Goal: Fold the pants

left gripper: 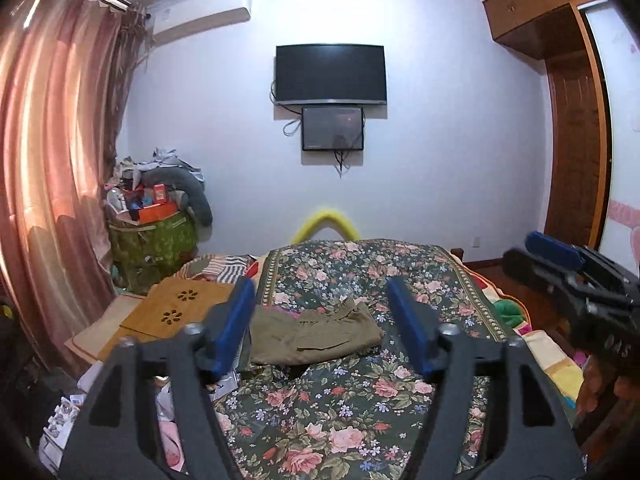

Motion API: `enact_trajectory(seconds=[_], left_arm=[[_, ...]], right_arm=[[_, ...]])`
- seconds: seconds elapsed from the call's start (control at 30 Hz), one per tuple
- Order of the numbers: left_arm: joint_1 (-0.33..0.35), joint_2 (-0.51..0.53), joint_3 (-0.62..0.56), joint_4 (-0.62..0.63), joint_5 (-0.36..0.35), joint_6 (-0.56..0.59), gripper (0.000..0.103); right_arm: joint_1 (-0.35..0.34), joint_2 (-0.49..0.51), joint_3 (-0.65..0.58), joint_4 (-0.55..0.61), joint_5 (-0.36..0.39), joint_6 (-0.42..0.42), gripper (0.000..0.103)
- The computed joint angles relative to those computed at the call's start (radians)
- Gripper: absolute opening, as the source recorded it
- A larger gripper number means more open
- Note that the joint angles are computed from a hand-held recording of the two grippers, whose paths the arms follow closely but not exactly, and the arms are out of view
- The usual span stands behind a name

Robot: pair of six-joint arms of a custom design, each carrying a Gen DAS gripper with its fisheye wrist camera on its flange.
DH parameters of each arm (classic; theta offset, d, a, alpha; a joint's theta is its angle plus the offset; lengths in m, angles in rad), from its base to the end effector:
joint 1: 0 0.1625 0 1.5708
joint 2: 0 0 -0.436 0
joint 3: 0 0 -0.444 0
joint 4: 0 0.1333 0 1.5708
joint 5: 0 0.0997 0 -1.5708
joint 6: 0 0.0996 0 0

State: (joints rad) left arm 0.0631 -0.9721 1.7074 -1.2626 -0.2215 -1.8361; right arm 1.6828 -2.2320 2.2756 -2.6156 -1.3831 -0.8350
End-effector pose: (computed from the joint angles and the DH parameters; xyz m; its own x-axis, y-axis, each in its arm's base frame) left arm -0.5905 -0.2682 0.1277 -0.7016 -0.1020 -0.7052 0.6669 0.2546 -0.7003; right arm 0.1858 -0.2931 0.5185 -0.5988 -0.5758 0.5567 -0.7512 0.1625 -0.6398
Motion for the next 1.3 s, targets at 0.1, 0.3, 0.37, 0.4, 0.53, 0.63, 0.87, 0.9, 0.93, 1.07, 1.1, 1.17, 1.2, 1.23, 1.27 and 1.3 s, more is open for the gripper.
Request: enact_trajectory(seconds=[0.1,0.3,0.37,0.4,0.53,0.63,0.87,0.9,0.93,1.07,1.1,1.17,1.2,1.23,1.27,1.3], left_arm=[[-0.015,0.024,-0.046,0.200,-0.001,-0.175,0.094],[-0.022,0.020,-0.042,0.235,-0.017,-0.238,0.101],[-0.026,0.021,-0.044,0.250,-0.020,-0.255,0.102],[-0.026,0.023,-0.047,0.261,-0.019,-0.263,0.103],[-0.029,0.047,-0.081,0.370,-0.019,-0.335,0.103],[-0.032,0.044,-0.071,0.330,-0.019,-0.302,0.103],[-0.033,0.027,-0.040,0.228,-0.019,-0.236,0.103],[-0.031,0.025,-0.038,0.218,-0.019,-0.229,0.103],[-0.031,0.024,-0.037,0.212,-0.019,-0.225,0.103],[-0.030,0.032,-0.052,0.278,-0.018,-0.290,0.103],[-0.029,0.033,-0.056,0.291,-0.018,-0.301,0.103],[-0.028,0.035,-0.057,0.297,-0.022,-0.308,0.103],[-0.027,0.033,-0.054,0.289,-0.023,-0.302,0.103],[-0.026,0.031,-0.051,0.276,-0.023,-0.292,0.103],[-0.026,0.029,-0.046,0.262,-0.024,-0.281,0.103],[-0.026,0.028,-0.045,0.257,-0.024,-0.277,0.103]], right_arm=[[0.010,-0.012,0.017,-0.050,-0.036,0.004,0.084],[0.030,-0.030,0.028,-0.094,-0.084,-0.002,0.103],[0.024,-0.036,0.029,-0.087,-0.081,-0.006,0.103],[0.025,-0.036,0.027,-0.079,-0.083,-0.004,0.103],[0.024,-0.043,0.026,-0.064,-0.082,-0.008,0.103],[0.016,-0.062,0.036,-0.055,-0.074,-0.020,0.103],[-0.011,-0.084,0.039,-0.030,-0.053,-0.028,0.103],[-0.012,-0.084,0.038,-0.027,-0.052,-0.026,0.103],[-0.012,-0.083,0.037,-0.028,-0.053,-0.023,0.103],[-0.019,-0.083,0.031,-0.013,-0.047,-0.015,0.103],[-0.021,-0.084,0.030,-0.011,-0.046,-0.014,0.103],[-0.023,-0.086,0.031,-0.009,-0.044,-0.012,0.103],[-0.023,-0.087,0.031,-0.007,-0.044,-0.011,0.103],[-0.022,-0.087,0.031,-0.006,-0.046,-0.011,0.103],[-0.025,-0.089,0.031,-0.004,-0.043,-0.011,0.103],[-0.025,-0.090,0.030,-0.002,-0.044,-0.010,0.103]])
